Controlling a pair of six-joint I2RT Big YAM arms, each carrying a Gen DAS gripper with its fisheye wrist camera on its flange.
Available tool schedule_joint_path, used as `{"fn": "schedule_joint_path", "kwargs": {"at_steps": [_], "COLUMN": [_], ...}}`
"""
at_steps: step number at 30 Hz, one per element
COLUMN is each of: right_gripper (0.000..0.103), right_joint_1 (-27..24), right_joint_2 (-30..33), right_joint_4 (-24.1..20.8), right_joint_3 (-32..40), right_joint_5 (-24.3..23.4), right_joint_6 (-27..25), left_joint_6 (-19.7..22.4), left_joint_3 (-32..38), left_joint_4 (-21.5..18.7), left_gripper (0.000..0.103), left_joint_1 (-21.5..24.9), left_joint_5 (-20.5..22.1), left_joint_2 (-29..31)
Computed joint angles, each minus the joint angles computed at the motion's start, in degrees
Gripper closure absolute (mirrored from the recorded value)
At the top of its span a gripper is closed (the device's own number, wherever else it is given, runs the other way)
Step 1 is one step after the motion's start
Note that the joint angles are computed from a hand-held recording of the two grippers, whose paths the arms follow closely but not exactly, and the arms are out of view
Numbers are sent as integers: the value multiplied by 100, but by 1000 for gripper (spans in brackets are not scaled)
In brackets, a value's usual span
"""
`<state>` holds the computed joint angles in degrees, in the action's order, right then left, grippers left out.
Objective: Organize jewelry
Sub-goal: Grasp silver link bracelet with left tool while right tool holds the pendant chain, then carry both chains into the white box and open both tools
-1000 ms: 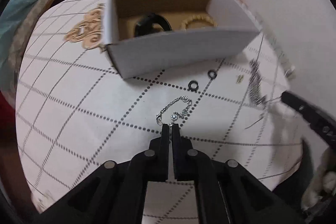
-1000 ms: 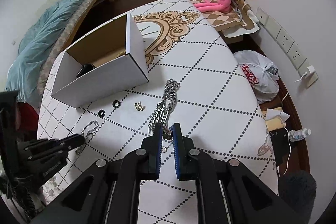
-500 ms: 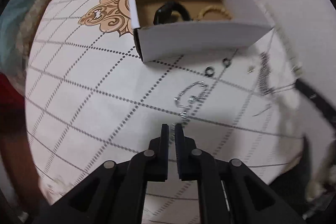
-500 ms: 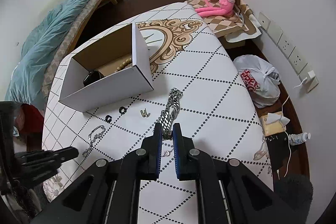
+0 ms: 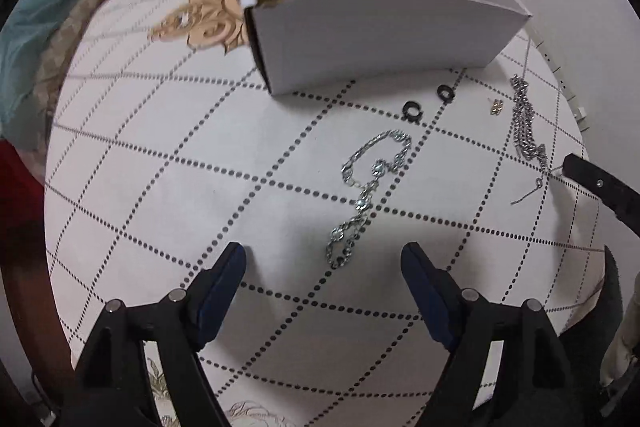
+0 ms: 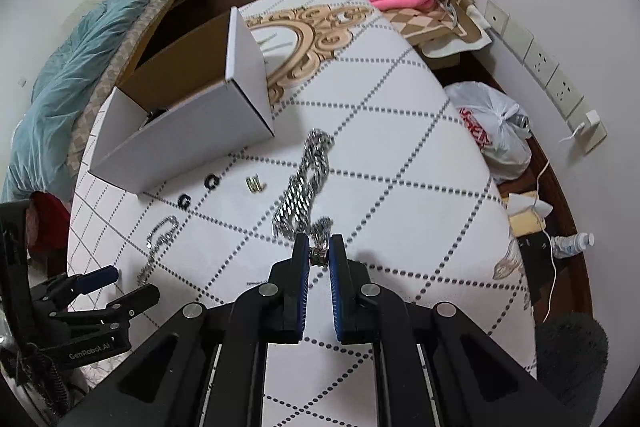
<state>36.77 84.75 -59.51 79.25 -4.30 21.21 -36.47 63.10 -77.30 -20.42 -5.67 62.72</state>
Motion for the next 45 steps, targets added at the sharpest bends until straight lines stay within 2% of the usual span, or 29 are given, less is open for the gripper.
{"fn": "schedule_joint_path", "kwargs": {"at_steps": [1, 3, 6, 7, 8, 10, 14, 16, 18, 22, 25, 27, 31, 39, 45], "right_gripper": [93, 93, 93, 93, 93, 93, 93, 93, 93, 93, 93, 93, 93, 93, 93], "right_joint_1": [4, 13, 0, -13, -27, -47, -60, -77, -104, -168, -200, -222, -218, -126, -50], "right_joint_2": [-4, -14, -34, -36, -36, -27, -64, -111, -149, -252, -292, -295, -346, -252, 240], "right_joint_4": [5, 6, 26, 35, 37, 36, 111, 174, 210, 247, 241, 203, 169, -19, -380], "right_joint_3": [-30, -90, -158, -172, -180, -179, -173, -179, -162, -69, 76, 195, 432, 1285, 2512], "right_joint_5": [12, 37, 79, 74, 78, 68, 42, -9, -67, -174, -252, -324, -407, -729, -986], "right_joint_6": [7, 29, 67, 91, 107, 139, 202, 252, 295, 278, 203, 172, 76, -187, -449], "left_joint_6": [-13, 5, 193, 289, 398, 654, 857, 748, 383, -3, -118, -58, -205, 45, 285], "left_joint_3": [-21, -17, 183, 282, 368, 541, 637, 524, 372, 278, 248, 268, 362, 1082, 1648], "left_joint_4": [69, 182, 114, 80, 36, -75, 74, 293, 441, 610, 664, 611, 675, 674, 824], "left_gripper": [26, 34, 66, 88, 98, 99, 101, 103, 103, 103, 103, 103, 103, 103, 103], "left_joint_1": [-61, -185, -354, -362, -347, -277, -66, 76, 29, 71, 219, 431, 388, 633, 1008], "left_joint_5": [-41, -138, -289, -257, -171, -54, 99, 193, 223, 229, 252, 410, 339, 458, 633], "left_joint_2": [-6, 18, 268, 368, 468, 670, 828, 644, 306, -197, -572, -790, -987, -975, -627]}}
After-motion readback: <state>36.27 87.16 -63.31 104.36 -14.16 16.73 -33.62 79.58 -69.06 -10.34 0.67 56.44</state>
